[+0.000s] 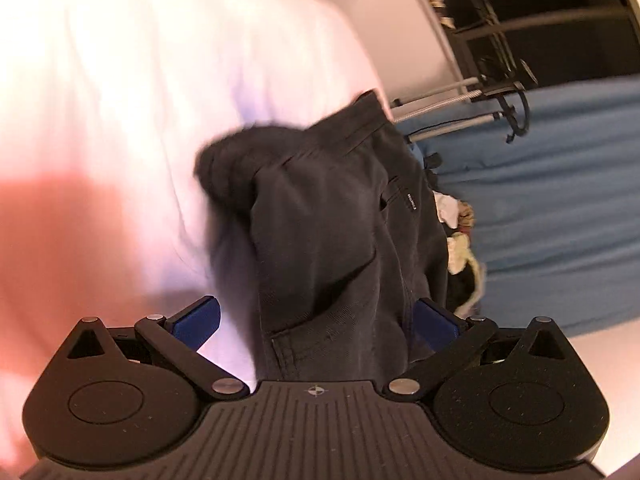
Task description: Fold clothes
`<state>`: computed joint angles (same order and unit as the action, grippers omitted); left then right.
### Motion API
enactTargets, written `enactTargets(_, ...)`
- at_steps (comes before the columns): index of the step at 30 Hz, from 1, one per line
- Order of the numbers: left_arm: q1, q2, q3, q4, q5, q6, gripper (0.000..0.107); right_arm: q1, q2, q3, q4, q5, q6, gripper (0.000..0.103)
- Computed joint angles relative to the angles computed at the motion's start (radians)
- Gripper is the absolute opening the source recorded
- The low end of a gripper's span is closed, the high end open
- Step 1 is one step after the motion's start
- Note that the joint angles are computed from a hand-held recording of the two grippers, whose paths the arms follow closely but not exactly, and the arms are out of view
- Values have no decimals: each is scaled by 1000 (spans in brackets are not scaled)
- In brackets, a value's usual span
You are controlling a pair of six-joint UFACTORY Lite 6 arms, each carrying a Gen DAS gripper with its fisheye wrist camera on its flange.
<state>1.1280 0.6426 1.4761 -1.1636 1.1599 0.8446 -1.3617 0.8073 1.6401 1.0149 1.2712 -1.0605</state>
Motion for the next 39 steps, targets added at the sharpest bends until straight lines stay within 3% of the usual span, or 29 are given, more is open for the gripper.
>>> enactTargets(7, -155, 114, 86, -110, -91, -18, 96, 37, 55, -42, 117, -54, -39, 85)
enactTargets(11, -232, 121, 136, -96, -186, -65, 49, 92, 85, -47, 221, -129, -50, 80)
enactTargets(13, -249, 100, 138, -84, -219, -82, 33, 127, 57, -82, 255, -199, -75, 56)
enactTargets(14, -252, 72, 117, -98, -238, -66, 24, 140, 33, -107, 270, -233, -93, 25)
enactTargets(15, -255, 44, 96, -113, -257, -48, 19, 147, 10, -129, 285, -256, -114, 15)
enactTargets(18, -242, -49, 21, -165, -274, 5, 14, 144, -45, -177, 320, -265, -163, 6)
enactTargets(24, -130, -214, -72, -183, -170, -44, 10, 64, -249, -309, 377, -172, -272, 5)
enactTargets(28, -22, -289, -98, -136, -54, -48, 10, -20, -311, -280, 357, -41, -245, 5)
enactTargets(31, 14, -321, -108, -101, -22, -42, 10, -41, -313, -249, 320, -27, -252, 5)
enactTargets(35, -82, -286, -4, -73, -110, -178, 10, 26, -294, -221, 355, -86, -211, 5)
enactTargets(39, -246, -149, 269, 28, -269, -413, 10, 228, -294, -199, 497, -299, -188, 5)
